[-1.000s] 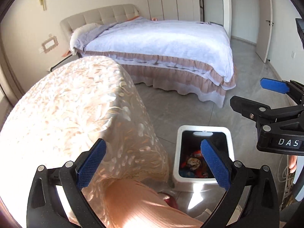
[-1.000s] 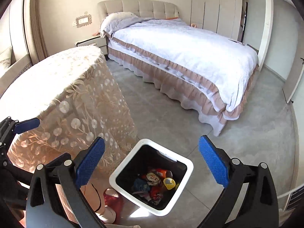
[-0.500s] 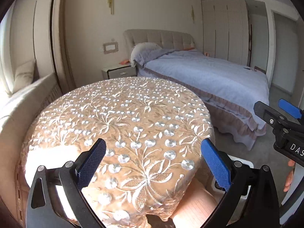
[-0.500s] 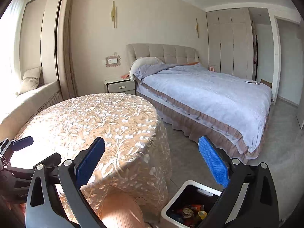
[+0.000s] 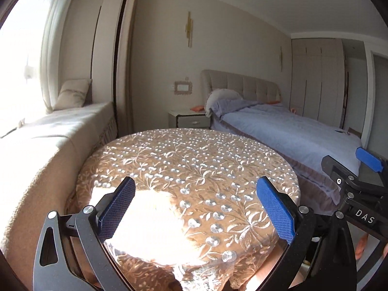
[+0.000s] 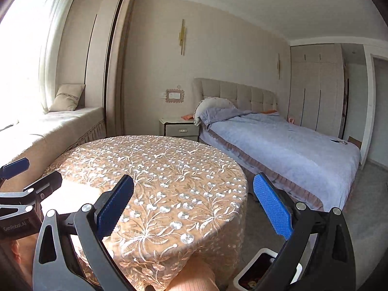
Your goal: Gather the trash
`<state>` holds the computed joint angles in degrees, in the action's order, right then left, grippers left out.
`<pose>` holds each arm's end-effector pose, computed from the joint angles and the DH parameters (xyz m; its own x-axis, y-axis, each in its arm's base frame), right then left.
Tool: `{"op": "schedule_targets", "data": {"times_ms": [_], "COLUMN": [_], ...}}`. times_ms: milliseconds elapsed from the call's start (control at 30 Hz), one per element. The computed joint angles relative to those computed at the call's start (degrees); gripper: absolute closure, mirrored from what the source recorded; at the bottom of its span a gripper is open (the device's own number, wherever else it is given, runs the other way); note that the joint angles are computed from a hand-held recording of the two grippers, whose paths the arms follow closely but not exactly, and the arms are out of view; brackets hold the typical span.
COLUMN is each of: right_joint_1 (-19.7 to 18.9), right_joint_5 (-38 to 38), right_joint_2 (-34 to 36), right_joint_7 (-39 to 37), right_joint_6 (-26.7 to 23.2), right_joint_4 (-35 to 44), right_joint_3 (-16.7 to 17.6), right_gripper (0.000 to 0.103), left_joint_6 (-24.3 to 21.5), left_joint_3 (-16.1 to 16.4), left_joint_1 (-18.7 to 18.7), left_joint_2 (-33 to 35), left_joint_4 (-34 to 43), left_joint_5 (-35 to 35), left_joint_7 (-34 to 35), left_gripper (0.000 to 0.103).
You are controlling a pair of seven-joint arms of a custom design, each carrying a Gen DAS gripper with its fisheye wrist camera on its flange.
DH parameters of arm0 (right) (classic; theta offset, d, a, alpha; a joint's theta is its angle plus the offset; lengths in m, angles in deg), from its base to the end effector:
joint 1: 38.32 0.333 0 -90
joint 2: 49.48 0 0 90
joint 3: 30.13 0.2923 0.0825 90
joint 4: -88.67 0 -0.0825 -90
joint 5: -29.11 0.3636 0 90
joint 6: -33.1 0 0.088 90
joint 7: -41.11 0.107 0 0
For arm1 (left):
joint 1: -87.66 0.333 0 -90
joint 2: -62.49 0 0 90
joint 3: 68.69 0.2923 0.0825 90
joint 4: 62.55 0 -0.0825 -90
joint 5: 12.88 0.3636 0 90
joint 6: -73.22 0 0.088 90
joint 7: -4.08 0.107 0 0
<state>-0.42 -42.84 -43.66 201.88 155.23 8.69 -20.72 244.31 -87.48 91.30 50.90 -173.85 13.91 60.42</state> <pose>0.4424 0.4079 0.7205 -0.1223 -0.9886 0.0879 -0.2449 -0.0557 -0.9679 0.4950 -0.1875 0.6894 -0.1525 -0.9878 0.0322 -0.3089 0.0167 -0.9509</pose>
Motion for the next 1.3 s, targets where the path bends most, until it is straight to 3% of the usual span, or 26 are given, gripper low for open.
{"op": "schedule_targets", "data": {"times_ms": [100, 267, 400, 567, 667, 1067, 1300], "right_joint_1": [1.9, 4.4, 5.6, 6.4, 6.7, 7.0, 7.4], "right_joint_5": [-0.8, -0.8, -0.8, -2.2, -2.7, -2.3, -2.8], "right_joint_2": [2.5, 4.9, 5.0, 4.5, 4.7, 5.1, 4.9], "right_joint_7": [-1.1, -3.8, -3.7, -3.4, -3.4, -3.6, -3.6], "right_joint_6": [-2.6, -2.2, -0.7, -1.1, -1.8, -2.7, -3.4], "right_joint_4": [4.0, 8.0, 8.3, 7.4, 7.6, 8.3, 8.0], "right_joint_3": [0.5, -1.0, -2.1, -2.3, -2.2, -2.3, -2.5], "right_gripper": [0.005, 0.005, 0.005, 0.005, 0.005, 0.005, 0.005], "left_joint_6": [2.0, 3.6, 3.9, 4.0, 3.8, 3.0, 2.7], "left_joint_3": [0.0, -0.9, -4.1, 0.8, 1.7, -3.3, -3.8], "left_joint_1": [1.5, 3.4, 7.3, 0.7, -0.9, 4.8, 5.6], "left_joint_2": [-2.5, -4.7, -6.1, -5.6, -5.5, -5.7, -5.5], "left_joint_4": [-2.0, -3.2, -3.7, -4.5, -4.8, -4.5, -4.2], "left_joint_5": [-0.2, -2.4, -2.6, -11.5, -15.2, -13.9, -11.6], "left_joint_7": [-0.4, 0.3, -0.4, 6.8, 10.4, 8.7, 7.1], "left_gripper": [0.005, 0.005, 0.005, 0.005, 0.005, 0.005, 0.005]}}
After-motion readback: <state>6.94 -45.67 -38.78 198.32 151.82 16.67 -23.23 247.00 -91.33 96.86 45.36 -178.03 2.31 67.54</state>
